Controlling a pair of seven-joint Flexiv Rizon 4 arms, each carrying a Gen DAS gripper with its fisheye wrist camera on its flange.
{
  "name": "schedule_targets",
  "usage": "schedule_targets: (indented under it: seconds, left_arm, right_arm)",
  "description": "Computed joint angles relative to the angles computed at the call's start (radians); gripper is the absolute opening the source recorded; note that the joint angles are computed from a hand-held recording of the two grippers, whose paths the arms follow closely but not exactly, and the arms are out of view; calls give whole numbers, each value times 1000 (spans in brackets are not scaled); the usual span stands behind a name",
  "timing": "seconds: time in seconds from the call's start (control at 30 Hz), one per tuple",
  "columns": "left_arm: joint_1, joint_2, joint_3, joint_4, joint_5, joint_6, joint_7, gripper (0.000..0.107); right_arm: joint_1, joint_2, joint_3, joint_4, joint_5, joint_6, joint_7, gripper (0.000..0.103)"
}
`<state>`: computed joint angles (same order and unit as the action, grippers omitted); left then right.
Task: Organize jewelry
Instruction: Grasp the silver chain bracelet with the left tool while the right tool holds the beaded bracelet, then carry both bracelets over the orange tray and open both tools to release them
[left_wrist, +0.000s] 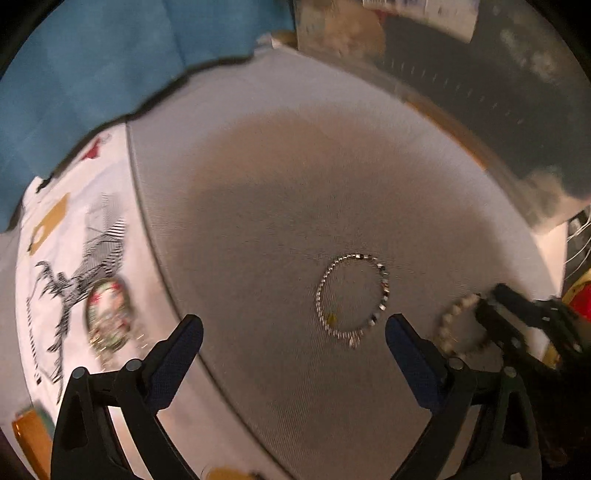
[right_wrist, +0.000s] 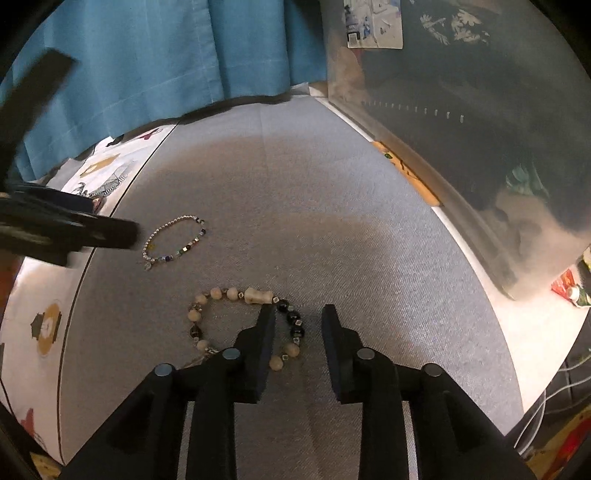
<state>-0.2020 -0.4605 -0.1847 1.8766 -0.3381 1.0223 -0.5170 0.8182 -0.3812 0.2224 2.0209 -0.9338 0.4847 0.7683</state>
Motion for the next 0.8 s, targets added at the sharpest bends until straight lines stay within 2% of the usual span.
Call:
schedule_targets:
  seconds: [0.07, 0.1, 0.2, 0.23, 0.27, 0.3, 0.33, 0.43, 0.6, 0.8]
  left_arm:
    - [-44, -41, 42, -43, 79, 3, -80, 81]
    - [-32, -45, 29, -50, 53, -20, -83, 77]
    - [-23, -45, 9, -42, 37, 1, -95, 61]
    - [-11, -35, -8, -27, 26, 2, -67, 42]
    - [3, -23, -27, -15, 13, -16, -26, 2]
    - [3, -16, -26, -17, 15, -48, -12, 5]
    - [1, -11, -18, -26, 18, -87, -14, 1]
    - [10, 11, -12, -22, -13, -133, -8, 1]
    - [64, 114, -22, 37, -166, -180, 114, 1]
    - [89, 250, 37, 96, -317, -259, 236, 1]
  right_arm:
    - [1, 2, -5, 11, -24, 8, 28, 36]
    - [1, 2, -8, 13, -35, 12, 41, 39]
    - [7, -12, -7, -5, -33, -18, 28, 39]
    - [12, -23, -6, -22, -19, -42, 4, 37]
    - [14, -28, -8, -28, -27, -44, -11, 17]
    - [12, -28, -11, -26, -39, -30, -9, 8]
    - [11, -27, -11, -25, -40, -22, -1, 8]
    - [-1, -1, -15, 7, -74, 40, 62, 8]
    - [30, 30, 7, -25, -59, -70, 39, 8]
    - [60, 48, 28, -86, -50, -172, -8, 8]
